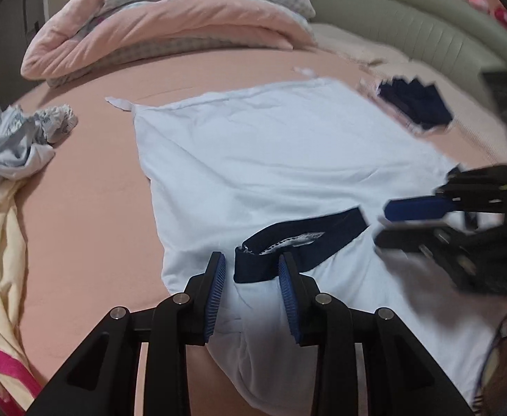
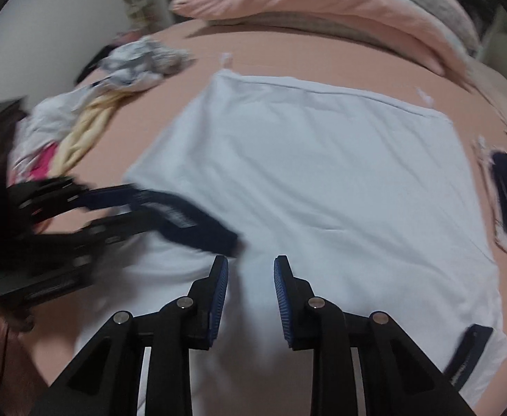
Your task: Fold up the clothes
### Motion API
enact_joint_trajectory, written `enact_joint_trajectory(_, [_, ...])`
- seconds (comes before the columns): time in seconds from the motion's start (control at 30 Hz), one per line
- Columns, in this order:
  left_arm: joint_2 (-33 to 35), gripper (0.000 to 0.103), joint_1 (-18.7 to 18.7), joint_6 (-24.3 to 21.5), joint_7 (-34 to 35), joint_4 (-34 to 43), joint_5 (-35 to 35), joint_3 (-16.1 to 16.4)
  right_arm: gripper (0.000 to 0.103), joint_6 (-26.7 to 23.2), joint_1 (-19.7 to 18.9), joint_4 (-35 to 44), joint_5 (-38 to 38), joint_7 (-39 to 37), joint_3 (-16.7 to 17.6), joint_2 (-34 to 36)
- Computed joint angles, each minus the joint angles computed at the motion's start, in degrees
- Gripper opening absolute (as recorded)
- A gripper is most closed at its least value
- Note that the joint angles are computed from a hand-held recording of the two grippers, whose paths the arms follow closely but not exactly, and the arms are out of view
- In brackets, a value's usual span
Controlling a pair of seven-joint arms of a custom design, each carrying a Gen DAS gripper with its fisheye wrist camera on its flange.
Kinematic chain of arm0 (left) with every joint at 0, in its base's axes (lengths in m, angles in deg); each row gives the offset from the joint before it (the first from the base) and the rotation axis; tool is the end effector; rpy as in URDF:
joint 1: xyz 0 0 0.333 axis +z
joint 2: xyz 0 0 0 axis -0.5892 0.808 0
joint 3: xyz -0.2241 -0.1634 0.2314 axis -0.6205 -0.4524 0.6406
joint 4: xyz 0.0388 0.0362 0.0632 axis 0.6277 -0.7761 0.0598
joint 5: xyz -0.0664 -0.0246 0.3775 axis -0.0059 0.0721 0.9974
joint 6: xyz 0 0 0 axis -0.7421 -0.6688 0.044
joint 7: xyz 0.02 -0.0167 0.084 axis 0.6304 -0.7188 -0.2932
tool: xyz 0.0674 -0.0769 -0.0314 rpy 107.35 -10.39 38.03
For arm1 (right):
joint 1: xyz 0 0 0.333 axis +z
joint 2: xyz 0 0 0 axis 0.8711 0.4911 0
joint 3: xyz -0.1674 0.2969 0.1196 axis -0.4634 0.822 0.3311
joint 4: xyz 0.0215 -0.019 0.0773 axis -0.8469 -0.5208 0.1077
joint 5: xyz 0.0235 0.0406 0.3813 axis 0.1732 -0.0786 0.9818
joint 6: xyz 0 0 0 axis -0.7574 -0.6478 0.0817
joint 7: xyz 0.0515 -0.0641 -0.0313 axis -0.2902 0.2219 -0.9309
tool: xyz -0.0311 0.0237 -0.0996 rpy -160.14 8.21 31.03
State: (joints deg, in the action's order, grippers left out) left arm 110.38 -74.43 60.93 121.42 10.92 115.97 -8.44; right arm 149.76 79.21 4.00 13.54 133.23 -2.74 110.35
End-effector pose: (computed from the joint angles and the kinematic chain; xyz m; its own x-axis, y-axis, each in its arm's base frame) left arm 0.6719 -0.5494 0.3973 -0.1345 -0.9909 -0.0013 -0.7943 0.1086 -0.5977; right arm 0.7371 0.2895 0.4106 0.7078 -0.6978 -0.1100 -0.6466 -0.5773 -0.4987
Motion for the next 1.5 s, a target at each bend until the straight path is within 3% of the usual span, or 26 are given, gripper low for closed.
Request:
enact_joint_trajectory(0.03, [1.1, 0.029, -0.7, -1.3, -0.5, 1.8, 0.3, 1.2, 0.027, -1.2, -0.3, -0.1, -0.1, -2.2, 0.9, -0.1])
enact_joint_trajectory(0.13, [-2.6, 0.029, -0.3, 2.0, -3.3, -4.0, 1.5, 1.1, 0.027, 0.2, 4.1, -1.1, -6.5, 0.9, -3.4, 0.5])
enact_joint_trajectory(0.27, [-9.9, 0.029, 1.5, 10.2, -5.9, -16.4, 2.7, -1.4, 0.027, 2.0, 1.1, -6.4, -2.3, 0.7, -0.7, -3.9])
enact_joint_trajectory(0.33, [-13.1, 0.029, 2.1, 12.8, -7.3, -21.9, 2.8, -3.0, 0.027, 3.3, 1.1, -11.9, -2.7, -0.6, -1.0, -7.9])
enact_joint_trajectory(0.4, [-15.1, 0.029, 2.2, 12.4, -9.0, -25.0, 2.0, -4.4, 0.027, 3.5, 1.2, -16.9, -3.7, -1.5, -1.6, -11.5])
enact_joint_trajectory(0.47, [-15.9, 0.029, 1.6, 7.2, -8.3, -24.7, 0.8, -5.9, 0.027, 1.6, 1.0, -21.1, -4.9, -2.0, -2.0, -14.4])
enact_joint_trajectory(0.53, [-17.0, 0.029, 1.2, 4.2, -8.8, -25.5, -0.6, -7.2, 0.027, 0.2, -0.9, -24.9, -2.4, -6.4, -0.3, -16.6])
enact_joint_trajectory(0.67, [-20.4, 0.029, 0.5, 8.0, -16.4, -31.5, -1.8, -8.5, 0.027, 6.9, -1.6, -32.2, 3.3, -13.8, 2.1, -19.9])
enact_joint_trajectory(0.73, [-21.4, 0.029, 0.5, 12.2, -20.0, -34.4, -2.1, -9.2, 0.027, 6.3, -1.1, -31.9, 4.0, -13.6, 1.7, -19.7])
enact_joint_trajectory(0.97, [-15.9, 0.029, -3.8, 5.1, -23.0, -26.4, -1.5, -8.9, 0.027, 4.5, -2.7, -32.7, 6.2, -12.1, 0.0, -21.1])
enact_joint_trajectory(1.0, [-15.4, 0.026, -4.7, 4.6, -24.8, -25.6, -0.9, -7.9, 0.027, 4.6, -2.8, -32.4, 6.2, -11.6, -0.2, -20.6])
enact_joint_trajectory(1.07, [-14.9, 0.006, -5.7, 4.5, -28.0, -24.6, 0.4, -6.6, 0.027, 3.5, -3.3, -31.6, 6.8, -10.8, -0.2, -20.0])
enact_joint_trajectory(1.2, [-12.7, 0.003, -9.4, -9.1, -29.0, -16.8, 2.9, -4.4, 0.027, 3.5, -4.0, -33.2, 7.5, -11.7, -0.2, -20.9])
enact_joint_trajectory(1.3, [-12.4, 0.003, -9.8, -15.4, -27.7, -15.0, 1.9, -5.4, 0.029, 3.5, -4.2, -33.7, 7.6, -12.0, -0.2, -21.3])
enact_joint_trajectory(1.5, [-16.2, 0.005, -8.1, -13.5, -33.2, -21.7, -0.1, -7.1, 0.031, 3.1, -4.4, -34.3, 7.6, -12.9, -0.4, -21.5])
